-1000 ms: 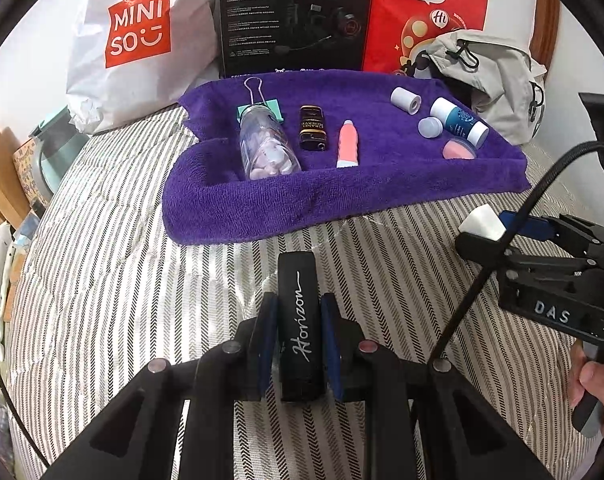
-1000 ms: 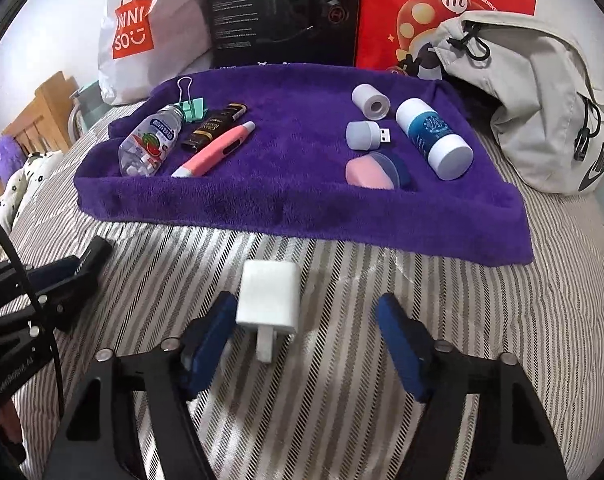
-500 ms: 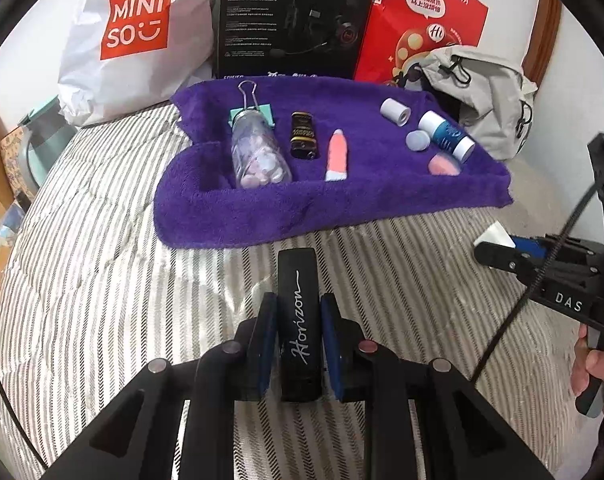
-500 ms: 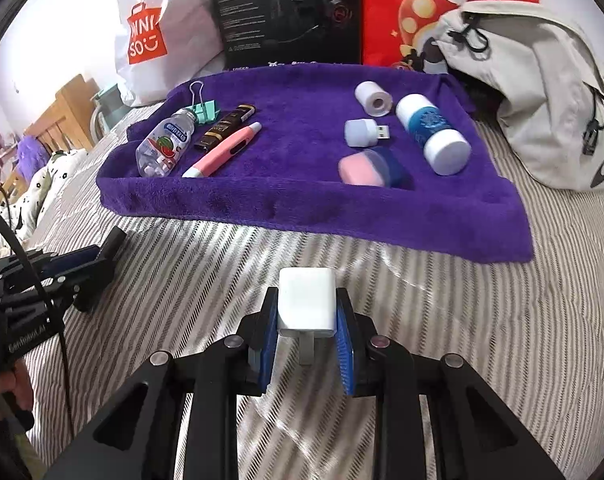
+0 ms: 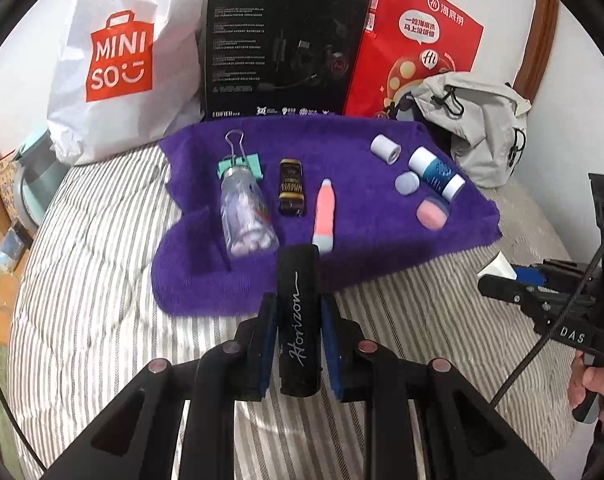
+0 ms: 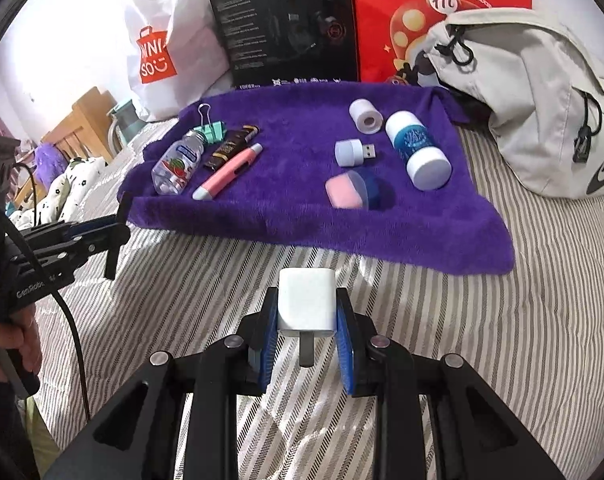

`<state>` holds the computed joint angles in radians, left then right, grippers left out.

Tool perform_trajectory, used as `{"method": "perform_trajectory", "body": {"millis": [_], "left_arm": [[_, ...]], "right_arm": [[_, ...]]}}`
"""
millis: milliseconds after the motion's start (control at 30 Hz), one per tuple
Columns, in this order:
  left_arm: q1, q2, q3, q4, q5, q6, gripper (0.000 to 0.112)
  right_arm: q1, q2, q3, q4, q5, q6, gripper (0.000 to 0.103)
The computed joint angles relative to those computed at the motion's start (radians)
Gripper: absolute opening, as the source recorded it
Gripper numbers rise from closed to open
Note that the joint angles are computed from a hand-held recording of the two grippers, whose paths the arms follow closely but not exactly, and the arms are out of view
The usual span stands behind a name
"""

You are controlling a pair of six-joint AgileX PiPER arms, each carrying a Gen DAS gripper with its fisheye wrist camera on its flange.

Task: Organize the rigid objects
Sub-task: 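Carry the Horizon case onto the towel with the left tool while the right tool carries the charger there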

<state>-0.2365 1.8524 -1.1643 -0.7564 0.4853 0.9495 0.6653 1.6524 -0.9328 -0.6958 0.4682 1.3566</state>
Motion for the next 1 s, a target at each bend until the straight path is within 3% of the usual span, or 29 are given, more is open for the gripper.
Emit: {"method": "perform_trajectory", "body": {"millis": [333, 633, 833, 1000], "left_arm": [[-0.013, 0.078, -0.167, 0.087, 0.047, -0.115, 0.021], [0.008, 0.149, -0.267, 0.122, 0.072, -0.156, 0.021], [0.012, 0.194, -0.325, 0.134, 0.093, -0.176, 0.021], [0.014, 0.21, -0.352, 0.127, 0.104, -0.184, 0.021]], "right_arm": [[-0.091, 0.028, -0.103, 0.114, -0.025, -0.213, 0.026], [-0.256, 0.246, -0.415, 0.355, -0.002, -0.596, 0.026], [-0.318, 0.424, -0.664, 0.478, 0.113, -0.762, 0.026], [-0.32, 0.547, -0.848, 0.479, 0.231, -0.809, 0.026]]}}
